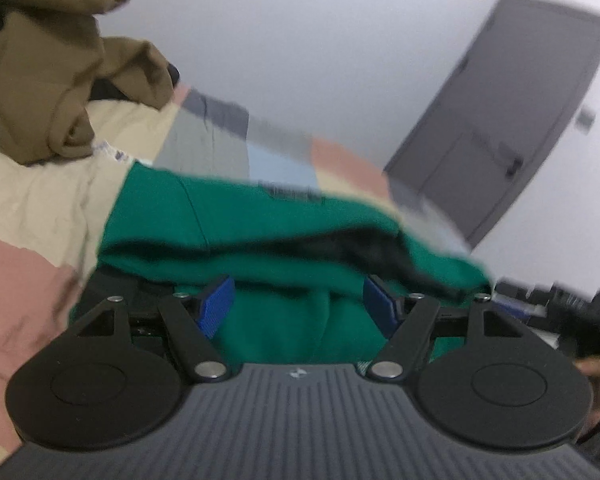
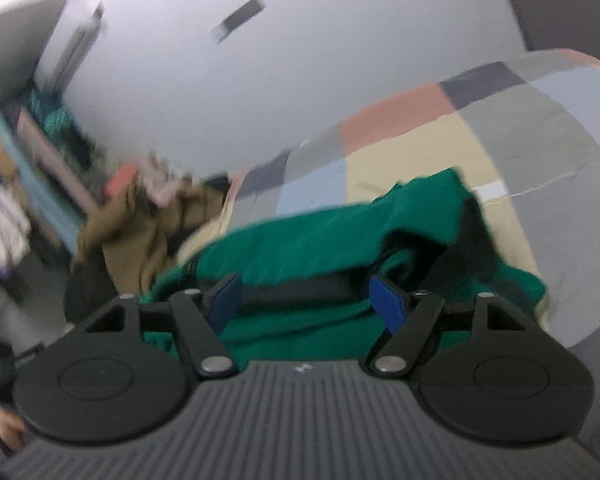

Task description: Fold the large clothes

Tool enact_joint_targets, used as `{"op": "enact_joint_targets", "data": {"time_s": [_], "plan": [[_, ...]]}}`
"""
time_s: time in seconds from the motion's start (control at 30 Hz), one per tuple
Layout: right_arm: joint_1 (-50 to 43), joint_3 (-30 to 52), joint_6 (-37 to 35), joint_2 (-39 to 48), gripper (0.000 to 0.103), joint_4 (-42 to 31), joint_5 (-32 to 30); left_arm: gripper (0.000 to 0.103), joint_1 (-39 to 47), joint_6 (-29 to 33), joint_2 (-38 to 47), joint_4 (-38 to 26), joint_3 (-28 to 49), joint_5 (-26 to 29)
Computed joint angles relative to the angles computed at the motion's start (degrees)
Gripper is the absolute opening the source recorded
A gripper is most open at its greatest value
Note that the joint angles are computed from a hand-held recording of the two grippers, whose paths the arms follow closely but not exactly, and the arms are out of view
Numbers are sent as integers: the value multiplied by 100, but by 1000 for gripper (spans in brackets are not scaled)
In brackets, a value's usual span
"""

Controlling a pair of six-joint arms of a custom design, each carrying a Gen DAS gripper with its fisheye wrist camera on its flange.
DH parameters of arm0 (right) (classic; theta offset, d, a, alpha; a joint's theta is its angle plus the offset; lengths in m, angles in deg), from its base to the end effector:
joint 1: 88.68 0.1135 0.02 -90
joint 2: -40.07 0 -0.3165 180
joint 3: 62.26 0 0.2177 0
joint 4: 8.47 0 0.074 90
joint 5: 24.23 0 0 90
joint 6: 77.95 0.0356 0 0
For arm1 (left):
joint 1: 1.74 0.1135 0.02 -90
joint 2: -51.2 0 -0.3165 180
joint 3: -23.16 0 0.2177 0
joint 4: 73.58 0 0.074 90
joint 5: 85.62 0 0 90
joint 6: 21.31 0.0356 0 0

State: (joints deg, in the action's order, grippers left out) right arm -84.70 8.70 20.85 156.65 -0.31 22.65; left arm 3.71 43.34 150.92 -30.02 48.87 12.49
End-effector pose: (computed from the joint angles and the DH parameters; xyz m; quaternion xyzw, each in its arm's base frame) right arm 0.3906 0.0516 0.1801 -0.1274 0.8401 0.3733 0.3724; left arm 0.2270 0.0166 0.1608 -0.1961 0.8440 -0.1460 0.4773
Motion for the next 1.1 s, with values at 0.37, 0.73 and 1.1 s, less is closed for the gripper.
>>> {"op": "enact_joint_targets", "data": {"time_s": [0.37,0.73,1.1], "plan": [[1320,613,-1429,706,44,-466,2102,74,-169,209,1152,-664,1139,-841],[1466,2530,-1122,1576,42,-591,2500,74,523,550,1805,-1774,3107,-602],[1422,6716,-632,3690,41,-3007,3001,75,1032,875,2878,-2687,5052,-345]]}}
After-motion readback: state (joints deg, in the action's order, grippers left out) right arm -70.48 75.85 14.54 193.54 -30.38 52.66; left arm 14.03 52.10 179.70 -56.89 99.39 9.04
